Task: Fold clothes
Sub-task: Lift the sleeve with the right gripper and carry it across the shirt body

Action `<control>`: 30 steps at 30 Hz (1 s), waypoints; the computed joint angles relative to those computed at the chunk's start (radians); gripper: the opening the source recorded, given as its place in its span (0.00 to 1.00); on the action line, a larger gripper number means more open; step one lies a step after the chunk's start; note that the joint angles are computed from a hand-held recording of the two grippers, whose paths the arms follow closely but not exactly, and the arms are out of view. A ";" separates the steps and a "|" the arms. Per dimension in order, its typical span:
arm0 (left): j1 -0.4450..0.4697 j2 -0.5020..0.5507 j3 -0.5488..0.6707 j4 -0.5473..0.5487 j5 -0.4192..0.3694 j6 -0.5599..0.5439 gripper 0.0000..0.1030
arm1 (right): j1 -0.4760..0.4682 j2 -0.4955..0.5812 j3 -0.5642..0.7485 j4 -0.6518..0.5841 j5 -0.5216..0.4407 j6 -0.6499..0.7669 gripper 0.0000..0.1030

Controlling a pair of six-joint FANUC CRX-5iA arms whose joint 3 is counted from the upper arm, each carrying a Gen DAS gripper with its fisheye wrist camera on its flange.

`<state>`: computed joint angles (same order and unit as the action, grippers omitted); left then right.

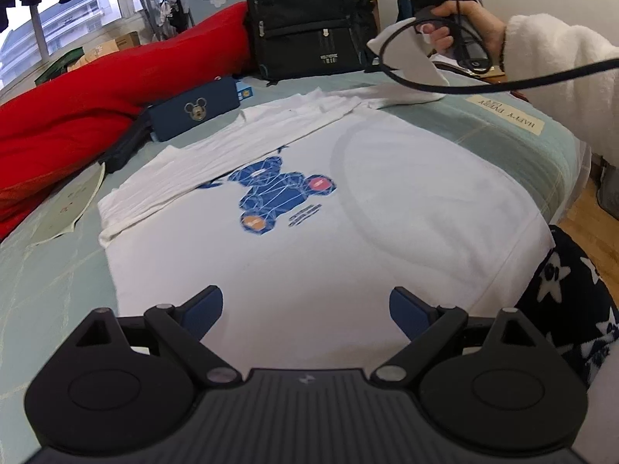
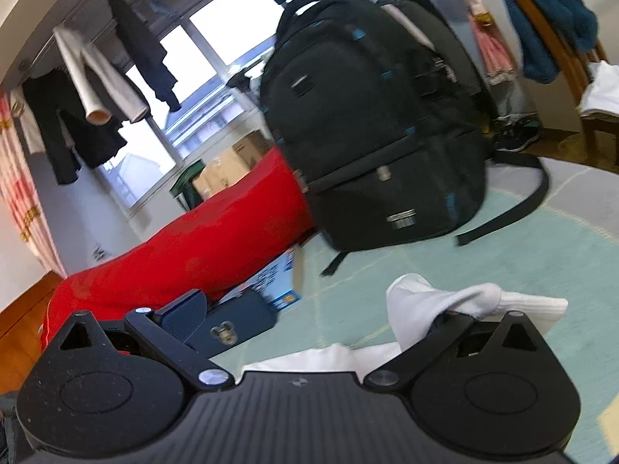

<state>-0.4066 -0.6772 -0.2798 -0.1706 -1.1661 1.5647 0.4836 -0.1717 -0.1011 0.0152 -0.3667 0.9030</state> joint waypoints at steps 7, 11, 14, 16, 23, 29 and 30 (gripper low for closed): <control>0.086 -0.067 -0.038 0.048 -0.014 -0.061 0.90 | 0.090 0.050 0.011 0.113 0.032 -0.124 1.00; 0.127 -0.095 -0.050 0.072 -0.024 -0.086 0.90 | 0.132 0.086 0.036 0.128 0.042 -0.146 1.00; 0.145 -0.109 -0.054 0.078 -0.037 -0.093 0.90 | 0.167 0.112 0.054 0.152 0.045 -0.154 1.00; 0.151 -0.115 -0.054 0.077 -0.047 -0.091 0.90 | 0.186 0.131 0.073 0.144 0.046 -0.136 1.00; 0.169 -0.134 -0.057 0.067 -0.066 -0.063 0.90 | 0.246 0.189 0.149 0.084 0.026 -0.055 1.00; 0.183 -0.137 -0.060 0.072 -0.081 -0.068 0.90 | 0.284 0.232 0.216 0.057 -0.002 -0.020 1.00; 0.185 -0.138 -0.061 0.074 -0.082 -0.070 0.90 | 0.288 0.238 0.227 0.046 -0.003 -0.009 1.00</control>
<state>-0.2215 -0.8151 -0.3412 -0.0966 -1.2485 1.4951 0.7720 0.0664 0.1256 0.0612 -0.3701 0.8943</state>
